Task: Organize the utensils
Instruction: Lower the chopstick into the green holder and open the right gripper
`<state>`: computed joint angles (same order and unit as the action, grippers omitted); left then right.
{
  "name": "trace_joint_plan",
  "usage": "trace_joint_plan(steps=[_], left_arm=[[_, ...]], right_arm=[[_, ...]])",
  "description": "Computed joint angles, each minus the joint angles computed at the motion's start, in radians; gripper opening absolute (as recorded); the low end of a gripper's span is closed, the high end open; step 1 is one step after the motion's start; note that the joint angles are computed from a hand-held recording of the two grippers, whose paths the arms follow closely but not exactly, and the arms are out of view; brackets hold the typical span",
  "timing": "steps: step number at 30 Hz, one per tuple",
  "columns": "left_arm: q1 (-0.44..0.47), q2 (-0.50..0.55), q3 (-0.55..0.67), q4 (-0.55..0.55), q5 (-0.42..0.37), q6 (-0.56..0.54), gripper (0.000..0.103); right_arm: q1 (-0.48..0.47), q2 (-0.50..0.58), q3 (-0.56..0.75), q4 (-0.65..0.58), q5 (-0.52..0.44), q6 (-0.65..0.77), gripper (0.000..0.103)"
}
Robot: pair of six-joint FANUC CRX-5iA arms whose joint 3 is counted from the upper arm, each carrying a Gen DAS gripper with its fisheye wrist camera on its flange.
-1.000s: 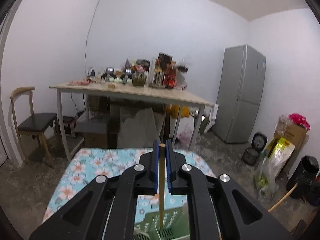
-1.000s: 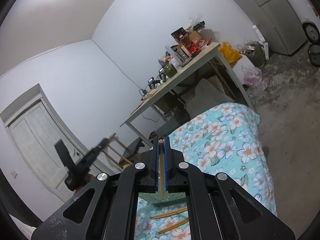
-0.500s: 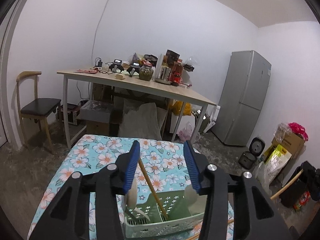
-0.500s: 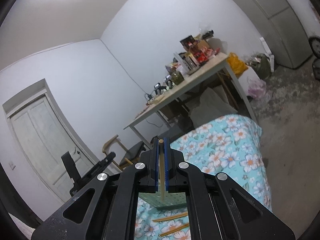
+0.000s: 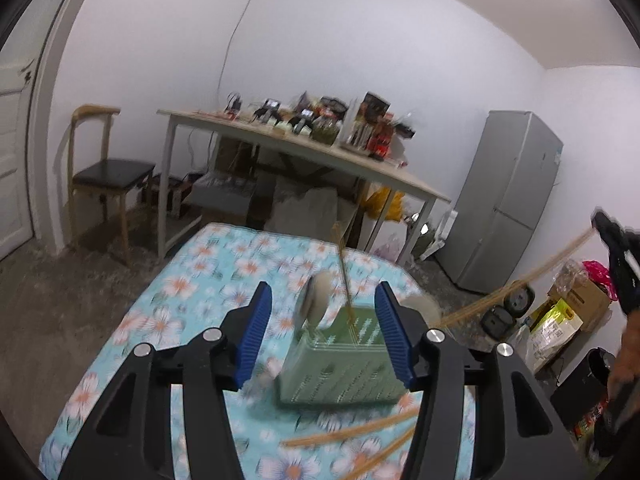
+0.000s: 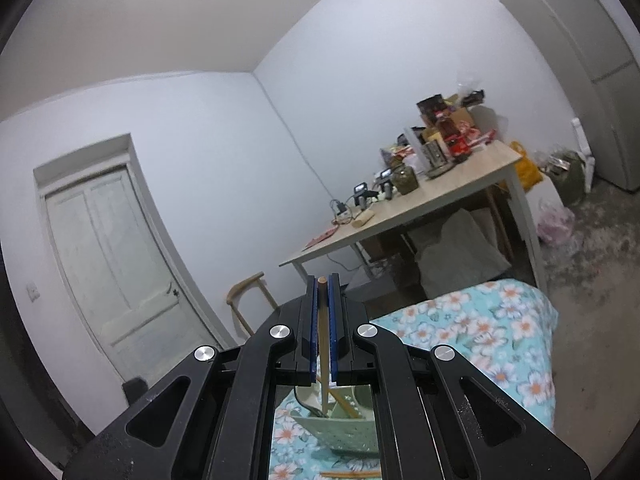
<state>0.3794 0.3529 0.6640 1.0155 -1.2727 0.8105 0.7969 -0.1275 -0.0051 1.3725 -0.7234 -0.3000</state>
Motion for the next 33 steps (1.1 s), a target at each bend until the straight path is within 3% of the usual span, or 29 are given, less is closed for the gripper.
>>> trace_joint_plan(steps=[10, 20, 24, 28, 33], left_arm=[[0.045, -0.033, -0.077, -0.043, -0.002, 0.005, 0.052], [0.037, -0.035, -0.088, -0.053, 0.003, -0.008, 0.052], [0.033, -0.029, -0.080, -0.059, -0.002, -0.004, 0.052], [0.032, -0.023, -0.069, -0.066, -0.007, 0.000, 0.052], [0.026, -0.013, -0.055, -0.078, -0.017, 0.013, 0.052]], right_arm=[[-0.023, 0.138, 0.161, -0.210, 0.001, 0.272, 0.003], [-0.001, 0.236, 0.270, -0.350, -0.058, 0.472, 0.003], [0.004, 0.275, 0.337, -0.476, -0.097, 0.587, 0.006], [0.001, 0.255, 0.309, -0.466, -0.089, 0.550, 0.040], [0.002, 0.206, 0.240, -0.369, -0.075, 0.441, 0.047]])
